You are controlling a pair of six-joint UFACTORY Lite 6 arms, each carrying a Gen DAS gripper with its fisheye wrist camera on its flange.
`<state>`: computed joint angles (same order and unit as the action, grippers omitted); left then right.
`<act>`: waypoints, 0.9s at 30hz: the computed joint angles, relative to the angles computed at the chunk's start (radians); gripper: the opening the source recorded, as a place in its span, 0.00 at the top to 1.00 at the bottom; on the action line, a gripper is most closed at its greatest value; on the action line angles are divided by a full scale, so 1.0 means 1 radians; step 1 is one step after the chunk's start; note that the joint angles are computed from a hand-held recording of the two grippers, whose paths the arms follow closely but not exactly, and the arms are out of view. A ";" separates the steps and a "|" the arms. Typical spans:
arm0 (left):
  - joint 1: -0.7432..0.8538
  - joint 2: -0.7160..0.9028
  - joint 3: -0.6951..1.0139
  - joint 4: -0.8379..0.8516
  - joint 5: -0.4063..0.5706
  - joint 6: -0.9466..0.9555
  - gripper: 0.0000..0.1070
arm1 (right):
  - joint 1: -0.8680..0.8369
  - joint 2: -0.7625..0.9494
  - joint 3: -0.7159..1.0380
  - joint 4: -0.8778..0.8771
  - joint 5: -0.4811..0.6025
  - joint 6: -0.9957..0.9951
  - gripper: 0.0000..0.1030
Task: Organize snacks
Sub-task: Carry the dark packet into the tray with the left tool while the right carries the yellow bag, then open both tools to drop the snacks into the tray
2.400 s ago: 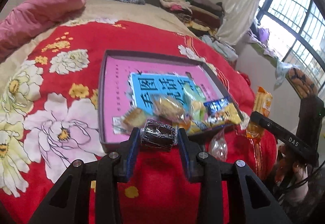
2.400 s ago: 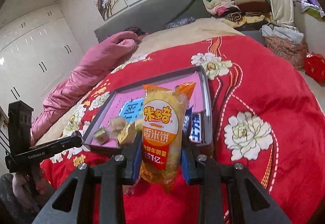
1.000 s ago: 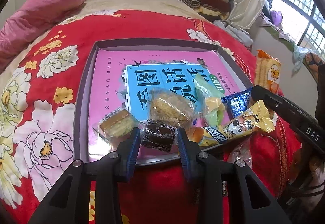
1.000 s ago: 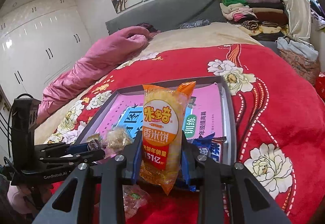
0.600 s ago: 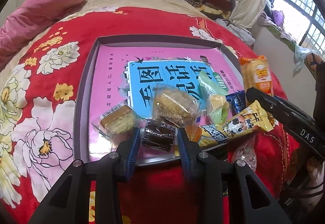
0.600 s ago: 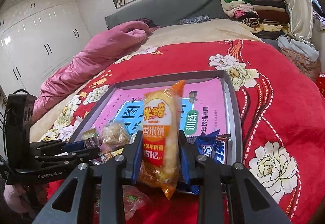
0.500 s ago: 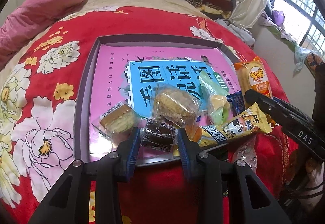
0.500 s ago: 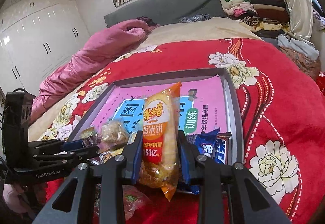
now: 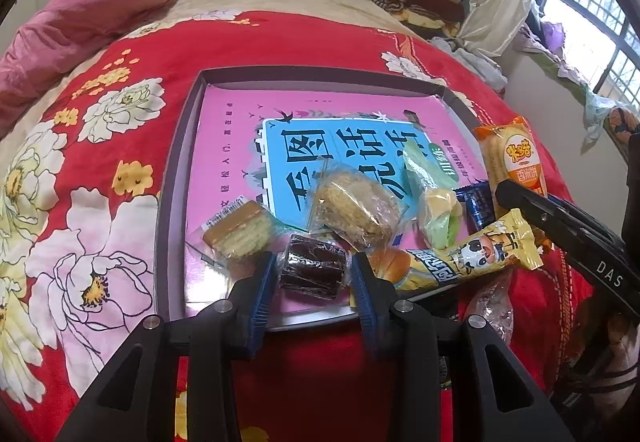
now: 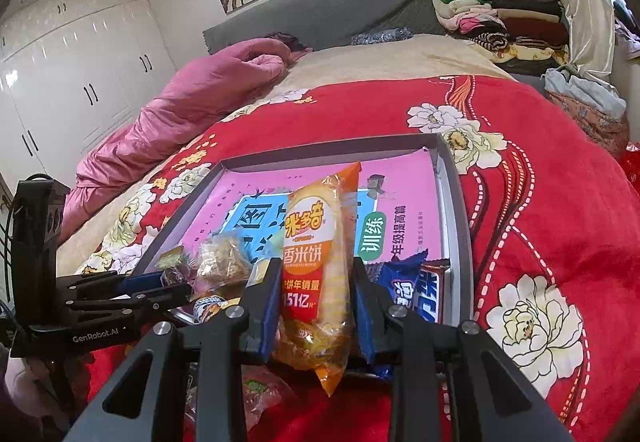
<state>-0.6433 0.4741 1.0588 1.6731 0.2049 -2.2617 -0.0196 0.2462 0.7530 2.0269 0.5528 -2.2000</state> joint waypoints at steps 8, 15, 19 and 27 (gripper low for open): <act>0.002 -0.002 -0.002 -0.007 0.002 0.008 0.62 | -0.013 -0.006 -0.004 -0.016 0.013 0.017 0.68; -0.004 -0.014 -0.011 0.022 0.011 -0.021 0.59 | -0.026 -0.031 -0.019 -0.006 0.028 0.016 0.65; -0.007 -0.026 -0.015 0.025 0.009 -0.024 0.53 | -0.045 -0.047 -0.024 -0.024 0.045 0.043 0.61; -0.019 -0.062 -0.029 -0.015 0.017 0.014 0.44 | -0.087 -0.067 -0.031 -0.063 0.078 0.095 0.56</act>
